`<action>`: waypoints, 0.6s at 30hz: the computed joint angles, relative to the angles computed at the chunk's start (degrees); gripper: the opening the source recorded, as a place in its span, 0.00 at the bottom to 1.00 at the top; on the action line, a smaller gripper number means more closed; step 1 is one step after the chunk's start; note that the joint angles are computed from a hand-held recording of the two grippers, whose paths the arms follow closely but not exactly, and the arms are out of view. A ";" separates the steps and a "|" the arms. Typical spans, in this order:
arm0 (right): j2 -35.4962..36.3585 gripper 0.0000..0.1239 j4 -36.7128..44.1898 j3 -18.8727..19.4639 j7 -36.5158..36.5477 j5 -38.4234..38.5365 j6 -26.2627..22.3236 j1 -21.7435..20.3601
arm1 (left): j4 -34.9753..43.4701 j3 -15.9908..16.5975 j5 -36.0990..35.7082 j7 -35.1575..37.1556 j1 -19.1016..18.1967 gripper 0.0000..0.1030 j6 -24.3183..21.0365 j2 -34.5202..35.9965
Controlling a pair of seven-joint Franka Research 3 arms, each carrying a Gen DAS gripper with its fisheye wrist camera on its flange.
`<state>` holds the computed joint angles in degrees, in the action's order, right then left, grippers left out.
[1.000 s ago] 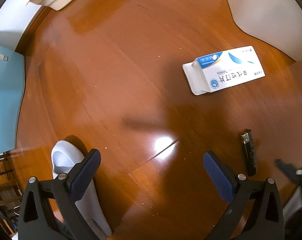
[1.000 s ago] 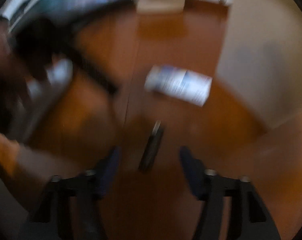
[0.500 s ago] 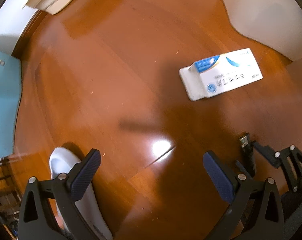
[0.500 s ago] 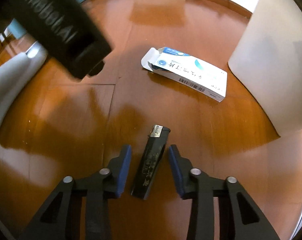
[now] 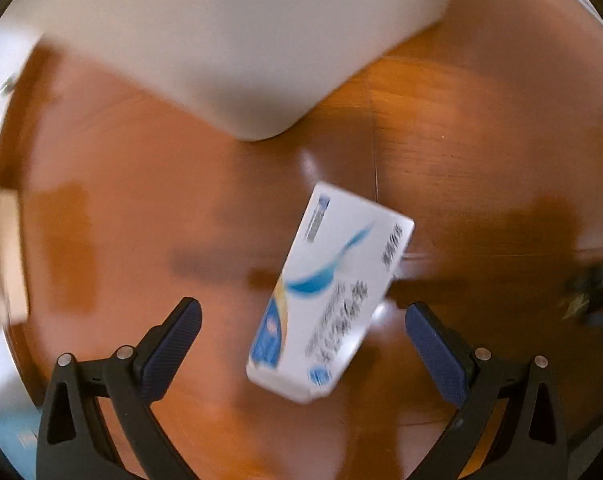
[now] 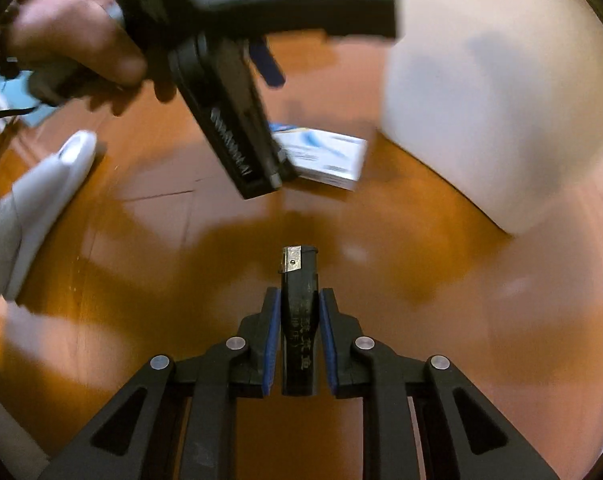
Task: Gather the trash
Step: 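Grasp the black lighter with the right tool while the left grasps the white medicine box, then drop the medicine box into the bin with the left tool while right holds the lighter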
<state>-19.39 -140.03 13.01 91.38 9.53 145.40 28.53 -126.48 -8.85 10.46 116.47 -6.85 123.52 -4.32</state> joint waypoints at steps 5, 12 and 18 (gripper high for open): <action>-3.60 0.15 -1.81 -0.95 2.35 1.58 -0.84 -1.21 | 4.93 0.32 -3.28 3.48 0.62 0.89 -4.40 3.73; -4.55 0.15 -2.01 -0.02 5.23 0.81 -0.16 -2.34 | 7.18 -0.15 -6.26 3.43 1.24 0.58 -6.65 6.16; -5.75 0.15 -3.09 -0.49 7.26 1.06 0.11 -3.07 | 6.96 0.56 -11.45 1.12 2.42 0.53 -9.90 3.85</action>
